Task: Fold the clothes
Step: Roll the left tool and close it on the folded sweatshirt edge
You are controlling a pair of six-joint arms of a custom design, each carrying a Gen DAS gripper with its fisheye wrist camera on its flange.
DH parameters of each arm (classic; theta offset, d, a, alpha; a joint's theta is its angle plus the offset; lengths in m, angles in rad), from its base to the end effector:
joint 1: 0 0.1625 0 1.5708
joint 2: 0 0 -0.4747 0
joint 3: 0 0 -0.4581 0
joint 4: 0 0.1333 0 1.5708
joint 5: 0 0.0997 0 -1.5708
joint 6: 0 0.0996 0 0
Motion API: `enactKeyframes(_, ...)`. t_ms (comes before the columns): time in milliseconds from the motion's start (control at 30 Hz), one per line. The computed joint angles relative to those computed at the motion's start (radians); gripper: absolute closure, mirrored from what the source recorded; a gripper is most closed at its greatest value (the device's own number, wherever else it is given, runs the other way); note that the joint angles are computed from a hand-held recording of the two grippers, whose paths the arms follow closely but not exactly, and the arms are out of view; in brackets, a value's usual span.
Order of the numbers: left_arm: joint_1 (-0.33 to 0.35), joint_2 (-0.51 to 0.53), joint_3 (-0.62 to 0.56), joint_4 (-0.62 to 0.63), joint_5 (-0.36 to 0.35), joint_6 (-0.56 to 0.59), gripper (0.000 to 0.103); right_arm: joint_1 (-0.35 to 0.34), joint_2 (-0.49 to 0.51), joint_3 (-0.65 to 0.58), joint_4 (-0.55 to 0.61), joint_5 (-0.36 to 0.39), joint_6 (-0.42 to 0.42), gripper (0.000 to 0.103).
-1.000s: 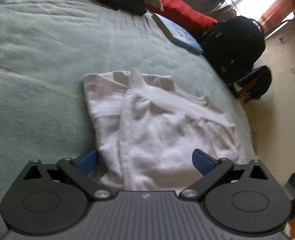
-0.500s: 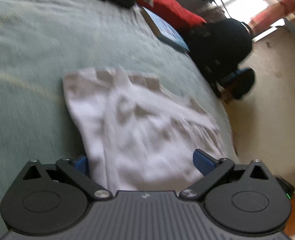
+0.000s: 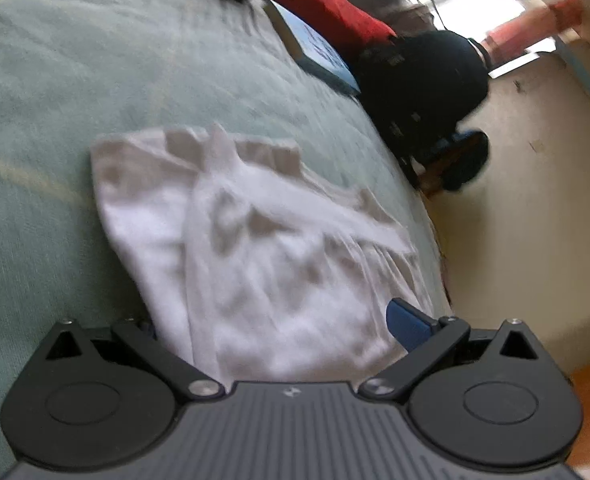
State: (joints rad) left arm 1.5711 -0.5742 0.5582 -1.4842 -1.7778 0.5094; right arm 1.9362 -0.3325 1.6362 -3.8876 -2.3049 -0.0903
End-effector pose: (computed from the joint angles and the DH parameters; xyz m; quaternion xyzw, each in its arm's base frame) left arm 0.1131 -0.9492 0.3234 -0.2468 -0.9629 -0.0079 0.1088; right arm 0.3070 -0.6161 -0.0790 0.0148 -0.8344 0.4916 0.2487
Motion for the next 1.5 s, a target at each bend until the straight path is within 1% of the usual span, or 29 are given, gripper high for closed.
enactKeyframes(100,0.007,0.005,-0.02,0.034,-0.002,0.033,0.003,-0.004,-0.002,0.004,-0.002,0.013,0.0,0.0)
enactKeyframes(233,-0.004,0.045,-0.073,0.031,0.017,0.012,0.005,-0.006,0.001,0.002,0.005,0.007,0.011,0.0)
enactKeyframes(333,-0.015,0.054,-0.07,-0.001,0.029,-0.002,0.006,-0.006,0.0,0.005,-0.002,0.007,0.012,0.0)
enactKeyframes(400,-0.019,0.038,-0.042,-0.015,0.038,0.01,0.006,-0.007,0.0,0.007,-0.009,0.01,0.012,0.0)
enactKeyframes(533,-0.011,0.008,-0.016,0.031,0.041,0.061,0.007,-0.011,-0.003,0.012,-0.013,0.021,0.011,0.0)
enactKeyframes(600,-0.008,-0.011,0.012,0.011,0.058,0.082,0.015,-0.015,-0.005,0.015,-0.009,0.034,0.018,0.0)
enactKeyframes(633,-0.007,-0.014,0.018,-0.005,0.068,0.079,0.024,-0.017,-0.006,0.016,-0.006,0.038,0.022,0.0)
enactKeyframes(667,-0.006,-0.013,0.018,-0.017,0.074,0.074,0.03,-0.017,-0.006,0.014,0.0,0.039,0.025,0.0)
enactKeyframes(767,-0.006,0.007,-0.014,-0.018,0.085,0.053,0.042,-0.015,-0.003,0.011,0.008,0.037,0.02,0.0)
enactKeyframes(833,-0.007,0.011,-0.019,-0.02,0.092,0.055,0.044,-0.011,-0.002,0.008,0.006,0.027,0.009,0.0)
enactKeyframes(933,-0.009,-0.003,0.007,-0.039,0.095,0.06,0.048,-0.01,-0.001,0.008,0.002,0.026,0.013,0.0)
enactKeyframes(1033,-0.007,-0.011,0.017,-0.025,0.087,0.093,0.048,-0.008,-0.001,0.007,0.002,0.024,0.008,0.0)
enactKeyframes(1133,0.001,0.03,-0.055,0.025,0.062,0.074,0.048,-0.009,-0.001,0.006,0.006,0.031,0.001,0.0)
enactKeyframes(1200,0.001,0.052,-0.087,0.034,0.063,0.07,0.05,-0.011,-0.001,0.003,0.015,0.037,0.008,0.0)
enactKeyframes(1267,0.001,0.06,-0.093,0.02,0.069,0.057,0.065,-0.011,-0.001,-0.001,0.027,0.039,0.008,0.0)
enactKeyframes(1300,0.001,0.057,-0.084,0.008,0.075,0.041,0.065,-0.009,0.001,-0.004,0.033,0.034,0.002,0.0)
enactKeyframes(1333,-0.001,0.041,-0.054,-0.017,0.088,0.035,0.072,-0.008,0.002,-0.007,0.036,0.029,-0.005,0.0)
enactKeyframes(1367,-0.005,0.018,-0.012,-0.051,0.108,0.038,0.075,-0.006,0.003,-0.008,0.035,0.028,-0.011,0.0)
enactKeyframes(1433,-0.019,-0.023,0.066,-0.115,0.151,0.052,0.078,-0.006,0.002,-0.007,0.028,0.037,-0.017,0.0)
enactKeyframes(1500,-0.036,-0.059,0.141,-0.179,0.203,0.073,0.08,-0.011,-0.004,-0.002,0.027,0.062,-0.004,0.0)
